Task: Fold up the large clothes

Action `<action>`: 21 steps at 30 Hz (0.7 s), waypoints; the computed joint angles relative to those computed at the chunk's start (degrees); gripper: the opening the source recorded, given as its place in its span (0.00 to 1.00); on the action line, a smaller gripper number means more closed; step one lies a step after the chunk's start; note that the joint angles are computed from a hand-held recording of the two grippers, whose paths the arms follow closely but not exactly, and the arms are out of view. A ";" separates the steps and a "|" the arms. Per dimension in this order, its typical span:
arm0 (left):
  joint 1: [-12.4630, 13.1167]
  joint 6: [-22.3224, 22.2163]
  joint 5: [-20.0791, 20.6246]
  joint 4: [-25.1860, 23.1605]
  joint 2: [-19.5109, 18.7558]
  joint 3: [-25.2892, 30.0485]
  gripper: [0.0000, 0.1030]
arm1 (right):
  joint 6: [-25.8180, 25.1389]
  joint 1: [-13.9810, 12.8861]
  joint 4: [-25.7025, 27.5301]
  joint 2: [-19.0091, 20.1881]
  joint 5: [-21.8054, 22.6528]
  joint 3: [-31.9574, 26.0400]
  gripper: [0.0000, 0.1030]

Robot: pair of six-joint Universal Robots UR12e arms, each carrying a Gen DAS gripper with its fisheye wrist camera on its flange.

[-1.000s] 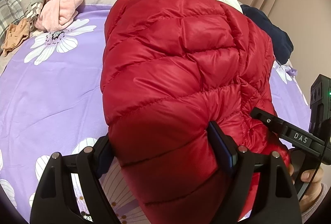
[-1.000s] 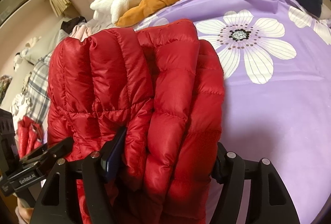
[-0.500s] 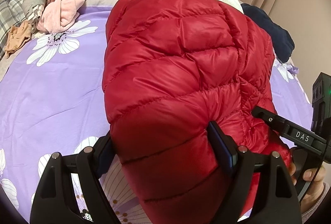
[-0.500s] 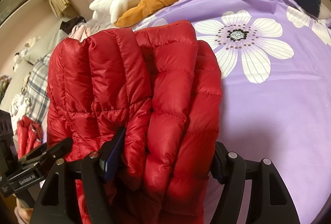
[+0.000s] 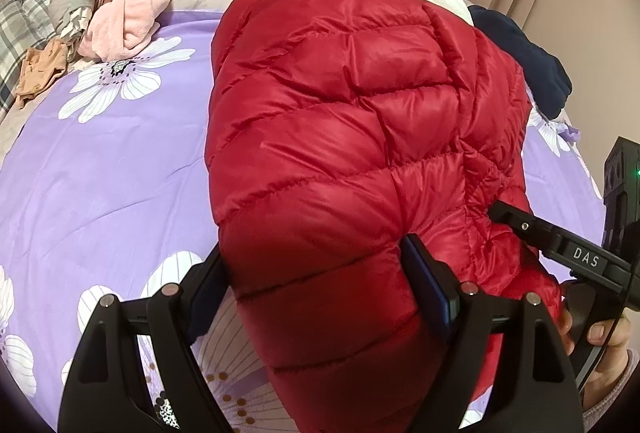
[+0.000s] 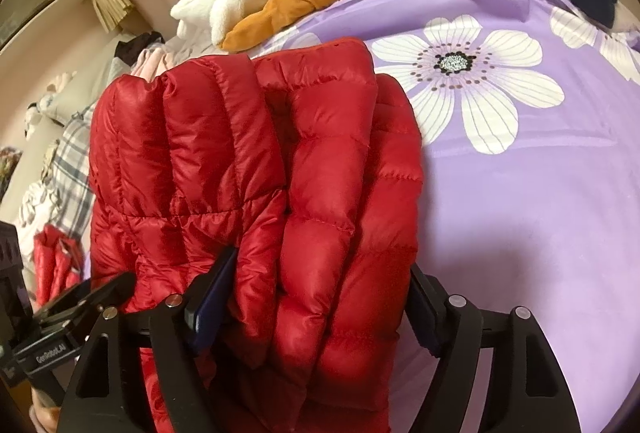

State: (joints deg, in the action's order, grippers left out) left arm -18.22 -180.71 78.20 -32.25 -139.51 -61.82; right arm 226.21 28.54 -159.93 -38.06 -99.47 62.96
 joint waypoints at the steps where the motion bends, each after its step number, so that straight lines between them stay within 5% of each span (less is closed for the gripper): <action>1: 0.03 -0.25 -0.03 0.27 0.13 -0.29 0.82 | 0.25 -0.06 0.07 0.04 0.28 -0.03 0.76; 21: 0.14 -1.72 -0.53 0.43 0.17 -0.76 0.84 | 1.32 -0.21 0.13 -0.10 1.24 0.23 0.77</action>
